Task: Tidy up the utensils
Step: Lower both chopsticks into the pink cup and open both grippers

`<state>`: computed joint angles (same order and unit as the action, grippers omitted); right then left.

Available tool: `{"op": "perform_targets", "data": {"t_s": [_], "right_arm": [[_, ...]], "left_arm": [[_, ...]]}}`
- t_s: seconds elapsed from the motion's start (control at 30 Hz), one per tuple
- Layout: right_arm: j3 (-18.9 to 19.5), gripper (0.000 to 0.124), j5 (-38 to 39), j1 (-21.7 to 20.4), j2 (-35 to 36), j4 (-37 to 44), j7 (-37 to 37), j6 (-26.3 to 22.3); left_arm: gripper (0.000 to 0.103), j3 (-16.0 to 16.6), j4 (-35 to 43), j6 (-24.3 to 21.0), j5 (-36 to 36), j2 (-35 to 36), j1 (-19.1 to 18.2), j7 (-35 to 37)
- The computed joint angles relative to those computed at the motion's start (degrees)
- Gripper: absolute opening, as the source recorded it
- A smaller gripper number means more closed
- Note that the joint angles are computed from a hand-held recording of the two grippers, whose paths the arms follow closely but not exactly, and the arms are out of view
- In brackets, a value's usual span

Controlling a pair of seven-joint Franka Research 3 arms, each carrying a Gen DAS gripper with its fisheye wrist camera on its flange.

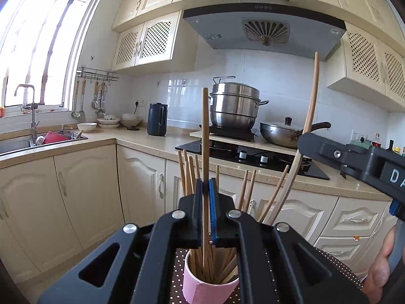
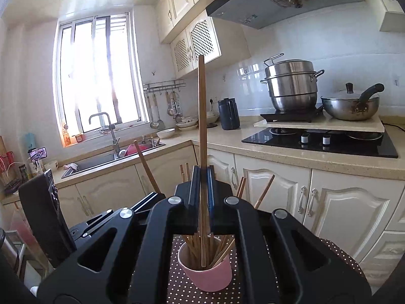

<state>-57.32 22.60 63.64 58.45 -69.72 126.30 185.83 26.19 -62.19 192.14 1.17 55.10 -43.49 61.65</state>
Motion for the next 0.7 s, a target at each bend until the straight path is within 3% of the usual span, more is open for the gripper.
{"op": "perform_targets", "data": {"t_s": [0.23, 0.33, 0.43, 0.5, 0.7], "right_arm": [[-2.14, 0.006, 0.62, -0.22, 2.24, 1.41, 2.53, -0.23], [-3.19, 0.006, 0.67, -0.21, 3.14, 1.95, 3.58, -0.53], [-4.10, 0.006, 0.30, -0.31, 4.01, 2.54, 4.78, -0.84], [-3.67, 0.006, -0.26, -0.85, 4.14, 3.16, 5.30, -0.90], [-4.22, 0.006, -2.18, -1.69, 5.44, 5.20, 7.34, -1.99]], "left_arm": [[0.005, -0.16, 1.33, -1.77, 1.70, 1.31, 0.54, -0.87], [0.006, -2.70, 2.16, -2.96, 4.11, 1.47, 2.27, -1.86], [0.005, -7.63, 3.31, -3.96, 7.06, 1.47, 5.53, -2.62], [0.006, -8.99, 4.17, -6.01, 8.75, 1.68, 6.56, -3.45], [0.006, -21.52, 6.75, -11.08, 14.14, 2.06, 13.82, -1.47]]}}
